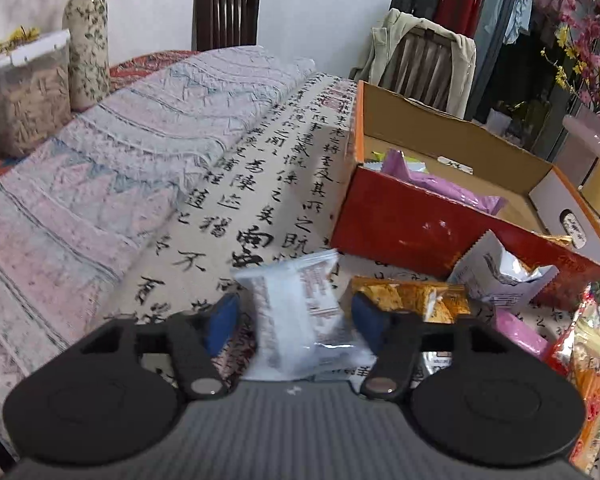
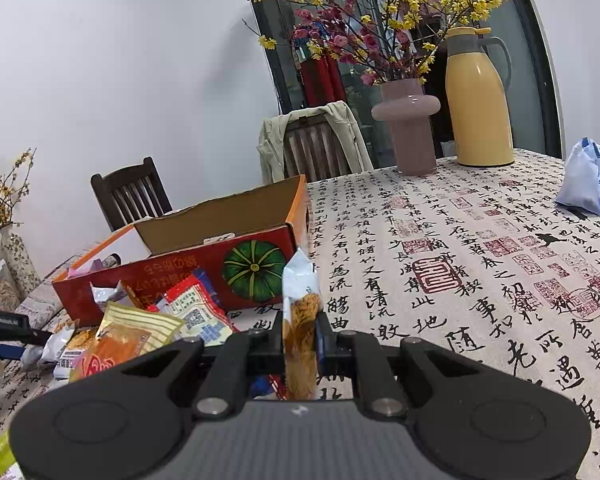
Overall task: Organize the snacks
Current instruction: 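Grasp a white pastry packet with the left tool while the right tool holds its packet, then lower both packets into the cardboard box and open both tools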
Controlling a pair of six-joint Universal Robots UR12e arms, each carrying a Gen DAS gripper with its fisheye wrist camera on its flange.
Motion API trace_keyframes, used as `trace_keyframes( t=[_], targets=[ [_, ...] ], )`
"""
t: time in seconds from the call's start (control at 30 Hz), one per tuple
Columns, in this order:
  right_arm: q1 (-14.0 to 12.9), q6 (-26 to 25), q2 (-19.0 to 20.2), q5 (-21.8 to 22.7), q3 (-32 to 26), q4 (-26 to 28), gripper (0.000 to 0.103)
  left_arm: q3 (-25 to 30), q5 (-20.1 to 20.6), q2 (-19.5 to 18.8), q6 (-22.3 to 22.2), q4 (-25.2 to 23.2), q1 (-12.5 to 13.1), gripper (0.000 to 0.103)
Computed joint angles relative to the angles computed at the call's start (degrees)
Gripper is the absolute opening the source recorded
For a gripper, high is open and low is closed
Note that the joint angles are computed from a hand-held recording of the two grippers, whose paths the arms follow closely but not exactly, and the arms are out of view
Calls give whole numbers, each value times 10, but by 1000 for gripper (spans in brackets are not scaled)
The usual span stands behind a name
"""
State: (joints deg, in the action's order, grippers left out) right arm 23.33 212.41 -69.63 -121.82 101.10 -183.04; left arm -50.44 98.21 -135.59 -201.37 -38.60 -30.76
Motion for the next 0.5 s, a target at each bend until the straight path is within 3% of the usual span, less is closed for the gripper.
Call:
trace_keyframes(
  t=[0.03, 0.3, 0.5],
  targets=[
    [0, 0, 0, 0, 0, 0, 12, -3, -3, 2, -2, 4, 1, 42],
    [1, 0, 1, -1, -2, -1, 12, -22, -2, 11, 0, 28, 1, 40],
    [4, -6, 2, -6, -3, -21, 12, -42, 0, 25, 29, 89, -2, 40]
  ],
)
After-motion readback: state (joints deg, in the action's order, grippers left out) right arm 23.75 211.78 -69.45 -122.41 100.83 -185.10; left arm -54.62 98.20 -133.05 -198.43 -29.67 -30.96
